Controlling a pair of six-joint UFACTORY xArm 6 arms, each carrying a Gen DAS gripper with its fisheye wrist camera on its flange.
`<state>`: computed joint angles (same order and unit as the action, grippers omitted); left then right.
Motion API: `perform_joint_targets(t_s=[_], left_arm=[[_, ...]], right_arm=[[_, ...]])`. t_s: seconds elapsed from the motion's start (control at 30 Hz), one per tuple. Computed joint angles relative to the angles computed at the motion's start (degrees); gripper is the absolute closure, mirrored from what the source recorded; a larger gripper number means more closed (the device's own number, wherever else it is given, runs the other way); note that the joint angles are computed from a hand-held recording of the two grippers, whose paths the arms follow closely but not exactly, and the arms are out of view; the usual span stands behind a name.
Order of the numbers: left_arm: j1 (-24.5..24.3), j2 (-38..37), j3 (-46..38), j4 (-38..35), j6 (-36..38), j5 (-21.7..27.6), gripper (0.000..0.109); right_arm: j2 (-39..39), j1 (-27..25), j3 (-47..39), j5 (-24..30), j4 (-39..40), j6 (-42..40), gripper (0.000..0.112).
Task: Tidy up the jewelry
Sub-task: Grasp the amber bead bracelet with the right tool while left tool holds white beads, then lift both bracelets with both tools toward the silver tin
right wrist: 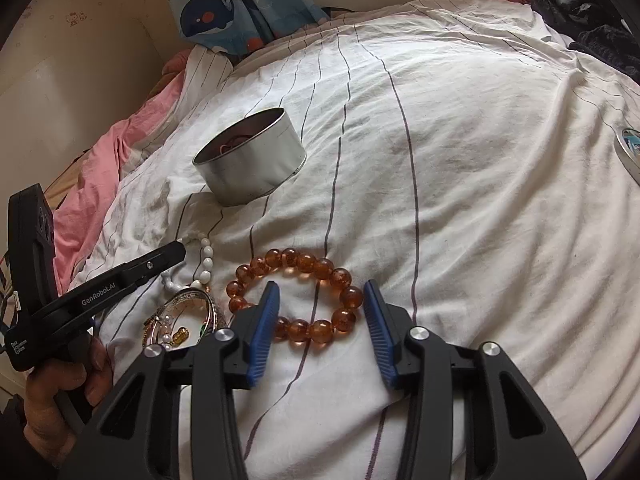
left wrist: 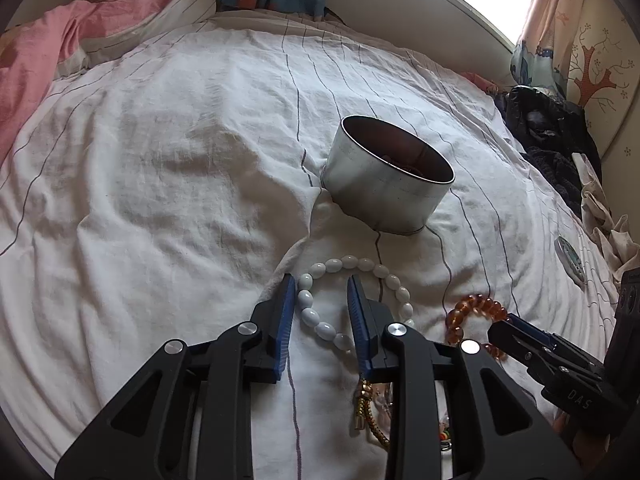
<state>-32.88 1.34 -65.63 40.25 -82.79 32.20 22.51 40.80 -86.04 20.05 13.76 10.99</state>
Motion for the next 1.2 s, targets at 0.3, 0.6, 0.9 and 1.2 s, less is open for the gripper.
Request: perform_joint_targets(t_s=[0.3, 0.6, 0.9, 1.2], left_arm=[[-2.7, 1.3, -3.0, -0.1, 4.2, 6.2, 0.101], [-2.1, 1.0, -2.4, -1.1, 4.8, 5.6, 0.099], [-2.7, 2.7, -4.6, -2.1, 7.8, 6.9, 0.085], [-2.8, 3.2, -5.3, -2.4, 8.8, 7.0, 0.078]], right_arm=[[-0.6, 0.7, 1.3, -1.6, 4.0, -4.8, 0.100], [0.0, 0.2, 0.1, 1.1, 7.3, -6.9, 0.094], [0.5, 0.2, -0.5, 1.5, 6.3, -6.2, 0.094], [1.0, 0.6, -1.0, 1.2, 6.9, -7.4, 0.087]])
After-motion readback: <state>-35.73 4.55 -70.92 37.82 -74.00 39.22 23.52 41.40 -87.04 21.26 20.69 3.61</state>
